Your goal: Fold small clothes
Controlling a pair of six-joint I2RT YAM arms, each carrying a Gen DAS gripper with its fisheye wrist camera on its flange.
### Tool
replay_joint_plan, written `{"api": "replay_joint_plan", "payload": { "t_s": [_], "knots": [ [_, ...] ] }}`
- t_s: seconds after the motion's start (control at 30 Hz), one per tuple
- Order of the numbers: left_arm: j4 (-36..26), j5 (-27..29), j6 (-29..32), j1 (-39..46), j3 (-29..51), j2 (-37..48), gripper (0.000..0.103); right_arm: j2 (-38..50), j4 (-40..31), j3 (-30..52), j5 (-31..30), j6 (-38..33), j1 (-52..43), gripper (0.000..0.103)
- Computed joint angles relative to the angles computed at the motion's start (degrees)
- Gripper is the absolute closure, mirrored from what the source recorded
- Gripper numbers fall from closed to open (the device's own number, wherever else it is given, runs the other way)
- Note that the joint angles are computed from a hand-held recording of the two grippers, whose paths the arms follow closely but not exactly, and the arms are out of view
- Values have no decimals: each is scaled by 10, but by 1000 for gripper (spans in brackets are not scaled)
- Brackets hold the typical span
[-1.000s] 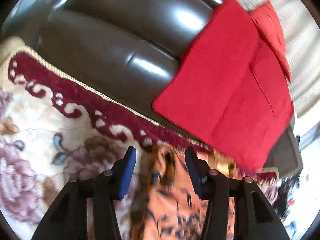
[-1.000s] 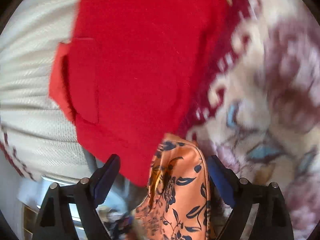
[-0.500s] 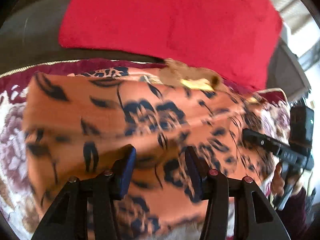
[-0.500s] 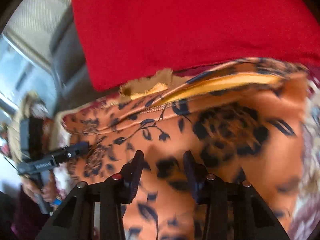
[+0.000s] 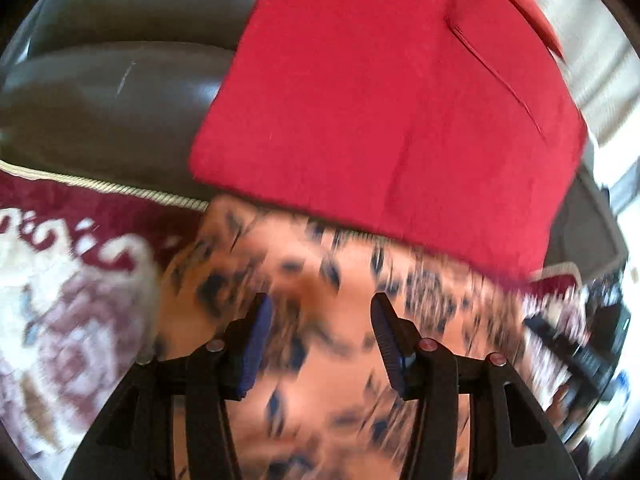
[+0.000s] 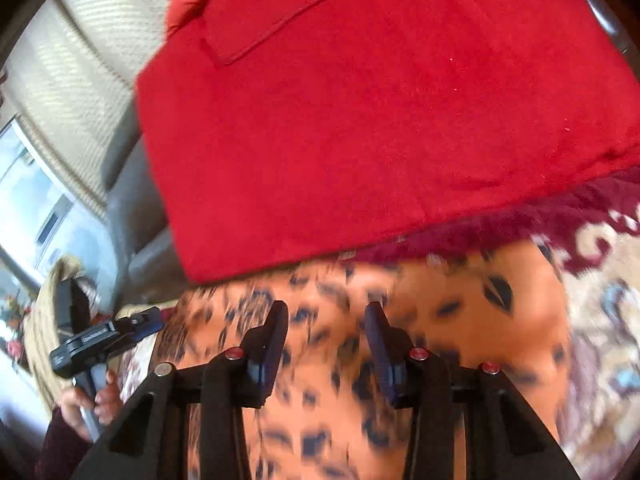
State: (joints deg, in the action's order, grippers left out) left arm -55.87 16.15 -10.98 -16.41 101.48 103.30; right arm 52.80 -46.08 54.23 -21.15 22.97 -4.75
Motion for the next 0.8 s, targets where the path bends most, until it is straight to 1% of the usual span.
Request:
{"api": "replay_joint_plan", "payload": {
  "t_s": [0.03,0.1,0.13,0.17,0.2,0.23,0.27,0.3,0.33,0.37,0.4,0.43,0.47,0.53,0.57,0.6,0.63,0.67,0.7,0.73,0.8],
  "knots": [
    [3,-16,18,2,-48,-41,51,-28,-31,-5,0,-6,-4,60],
    [9,-55,32,3,-118,-103,51,-87,-88,-15,-8,-9,-13,60],
    [12,-87,35,5,-164,-137,51,-105,-102,-24,-15,-15,-28,60],
    [15,-97,37,10,-181,-143,51,-134,-118,-39,-5,-9,-23,58],
    [12,-104,38,12,-195,-147,50,-153,-140,-44,18,4,-4,54],
    [16,-124,43,6,-220,-154,41,-161,-160,-54,32,11,8,54],
    [28,-141,48,4,-243,-163,38,-175,-165,-65,35,12,10,54],
    [39,-134,44,10,-257,-172,36,-192,-164,-67,43,16,16,54],
    [20,-109,28,26,-246,-170,37,-189,-174,-55,63,35,39,54],
    [2,-93,17,38,-236,-169,37,-187,-191,-36,68,50,47,54],
    [-12,-79,12,47,-230,-175,37,-190,-190,-35,54,56,40,54],
    [-21,-74,17,52,-231,-192,37,-201,-201,-27,25,52,22,54],
    [-18,-82,14,42,-239,-205,37,-216,-215,-19,16,54,19,53],
    [-20,-69,19,51,-258,-247,37,-241,-245,-6,21,53,12,50],
    [-25,-53,24,64,-266,-265,37,-254,-255,-13,5,51,-1,49],
    [-26,-50,22,65,-281,-281,37,-263,-259,-28,3,65,6,48],
    [-32,-58,21,63,-286,-288,37,-262,-249,-44,27,97,41,48],
    [-31,-78,18,58,-295,-282,37,-256,-253,-61,30,108,48,48],
    [-35,-85,15,58,-300,-270,37,-264,-249,-75,24,111,40,48],
    [-43,-66,12,70,-304,-257,37,-273,-244,-79,31,124,50,48],
    [-48,-41,-4,87,-307,-258,37,-274,-264,-59,15,126,31,48]
  ]
}}
